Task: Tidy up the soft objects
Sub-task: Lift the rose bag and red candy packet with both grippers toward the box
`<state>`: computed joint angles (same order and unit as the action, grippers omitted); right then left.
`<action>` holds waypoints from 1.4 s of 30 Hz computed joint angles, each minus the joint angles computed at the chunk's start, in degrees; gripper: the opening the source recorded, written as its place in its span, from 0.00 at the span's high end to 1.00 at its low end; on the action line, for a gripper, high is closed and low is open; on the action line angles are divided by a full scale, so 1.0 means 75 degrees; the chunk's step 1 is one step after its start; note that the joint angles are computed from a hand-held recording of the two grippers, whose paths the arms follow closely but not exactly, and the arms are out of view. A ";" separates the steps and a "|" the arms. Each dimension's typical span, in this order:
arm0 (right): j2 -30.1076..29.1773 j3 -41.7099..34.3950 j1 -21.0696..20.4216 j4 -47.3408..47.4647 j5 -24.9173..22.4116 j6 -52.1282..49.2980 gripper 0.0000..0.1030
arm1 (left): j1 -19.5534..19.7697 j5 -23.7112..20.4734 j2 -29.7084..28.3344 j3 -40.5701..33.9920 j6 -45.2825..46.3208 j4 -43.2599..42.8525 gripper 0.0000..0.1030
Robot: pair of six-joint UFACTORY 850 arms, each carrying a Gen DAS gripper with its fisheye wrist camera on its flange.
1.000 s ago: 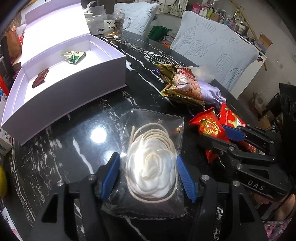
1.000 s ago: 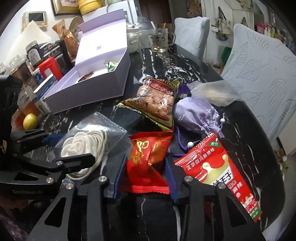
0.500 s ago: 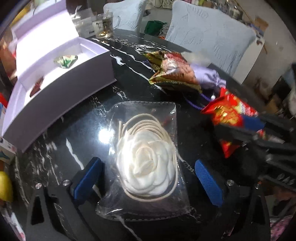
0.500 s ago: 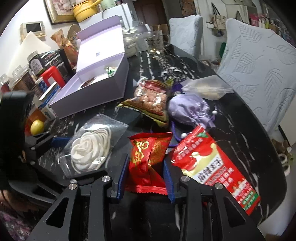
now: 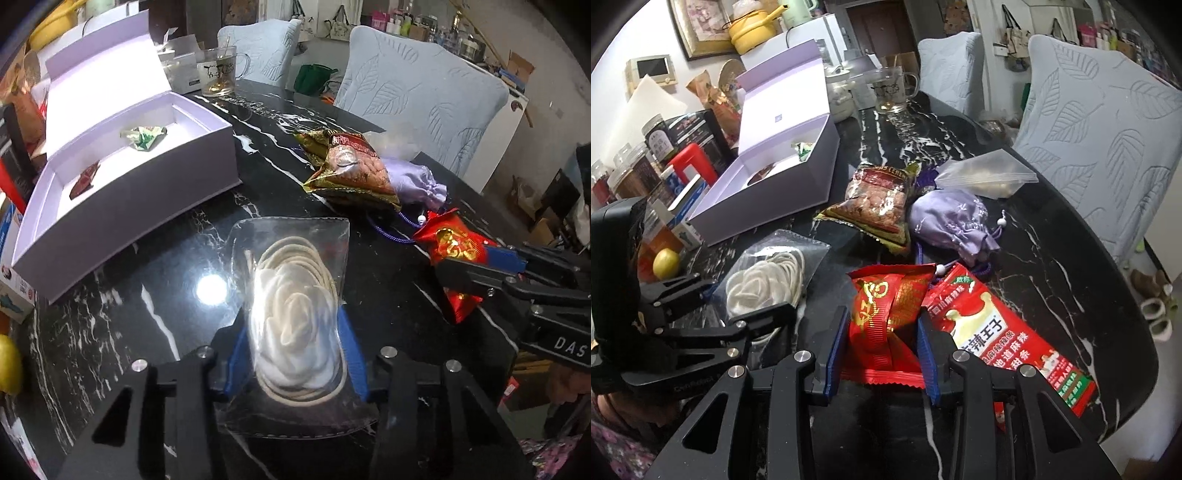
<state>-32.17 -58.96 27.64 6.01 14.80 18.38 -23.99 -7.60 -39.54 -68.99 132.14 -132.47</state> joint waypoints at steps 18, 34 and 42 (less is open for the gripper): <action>0.0215 0.0265 0.0186 -0.0851 0.0362 0.0622 0.66 | 0.0070 -0.0686 0.0839 0.0990 0.0313 -0.0794 0.60; 0.0772 0.0716 0.0546 -0.1546 0.1099 0.0809 0.66 | 0.0015 -0.1544 0.1978 0.2191 0.3183 -0.4042 0.60; 0.0945 0.0554 0.0572 -0.2282 0.1350 0.1049 0.66 | 0.0111 -0.1899 0.2402 0.2408 0.3895 -0.4782 0.60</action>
<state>-25.09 -54.80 31.94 -11.11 24.93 26.24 -23.15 -21.84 -21.53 -50.92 161.35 -168.33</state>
